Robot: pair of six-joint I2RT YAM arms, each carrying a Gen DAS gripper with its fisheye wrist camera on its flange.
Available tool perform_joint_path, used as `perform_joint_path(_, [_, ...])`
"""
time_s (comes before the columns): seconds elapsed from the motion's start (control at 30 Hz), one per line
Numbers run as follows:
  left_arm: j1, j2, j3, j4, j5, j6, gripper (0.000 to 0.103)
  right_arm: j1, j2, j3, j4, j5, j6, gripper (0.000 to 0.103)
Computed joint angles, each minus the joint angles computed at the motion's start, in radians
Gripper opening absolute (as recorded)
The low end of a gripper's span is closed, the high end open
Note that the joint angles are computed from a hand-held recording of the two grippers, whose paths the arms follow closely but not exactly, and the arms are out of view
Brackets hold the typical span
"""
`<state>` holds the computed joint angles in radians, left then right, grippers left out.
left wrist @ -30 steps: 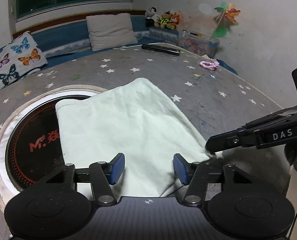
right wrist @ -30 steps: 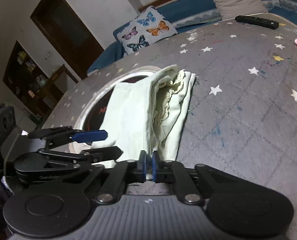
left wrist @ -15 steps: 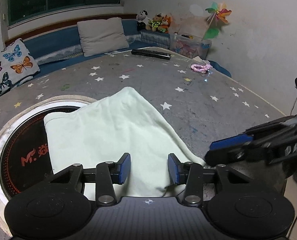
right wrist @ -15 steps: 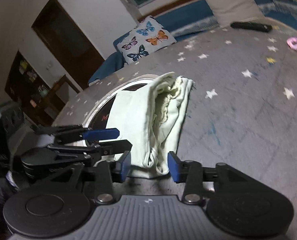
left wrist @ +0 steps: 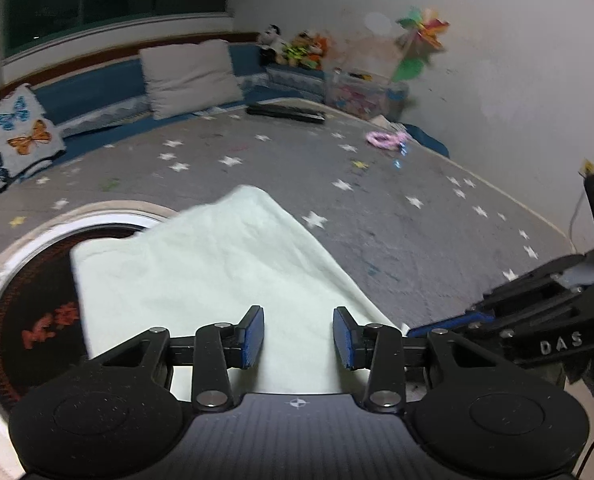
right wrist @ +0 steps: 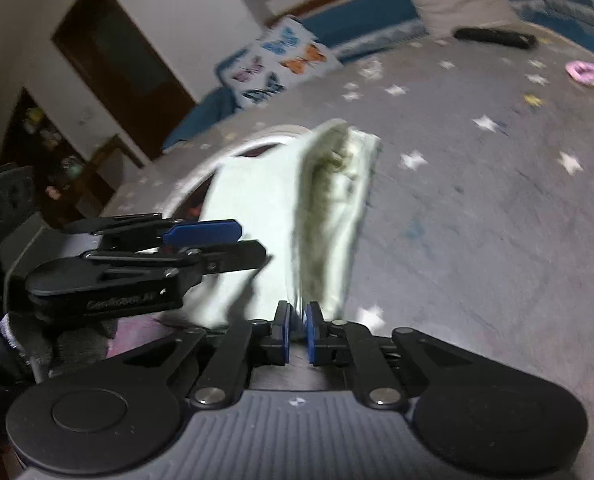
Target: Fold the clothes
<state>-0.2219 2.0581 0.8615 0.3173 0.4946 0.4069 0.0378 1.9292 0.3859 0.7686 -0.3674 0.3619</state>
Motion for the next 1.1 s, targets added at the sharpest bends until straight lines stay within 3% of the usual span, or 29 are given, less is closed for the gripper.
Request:
perform_joint_path(0.17, [-0.027,0.007,-0.035,0.054,0.000,0.030,0.040,-0.032,-0.074,-0.001,-0.020,0.042,-0.035,0.011])
perform_joint_path(0.33, [-0.049,-0.005,-0.073,0.088,0.002,0.072,0.040,0.000,-0.061,0.108,-0.046,0.052,-0.102,0.013])
perform_joint_path(0.63, [-0.053,0.011,-0.079,0.093,0.023,0.105,0.041,0.075,0.204,0.508,-0.242,0.108,-0.223,0.013])
perform_joint_path(0.67, [-0.050,0.014,-0.075,0.089,0.031,0.107,0.041,0.068,0.234,0.540,-0.265,0.117,-0.219,0.010])
perform_joint_path(0.73, [-0.045,0.022,-0.066,0.081,0.045,0.111,0.041,0.046,0.266,0.572,-0.292,0.115,-0.194,0.003])
perform_joint_path(0.97, [-0.029,0.047,-0.021,0.027,0.087,0.138,0.041,0.030,0.240,0.535,-0.207,0.151,-0.189,0.007])
perform_joint_path(1.1, [-0.017,0.054,0.000,-0.002,0.108,0.147,0.041,0.034,0.325,0.675,-0.318,0.184,-0.206,0.006])
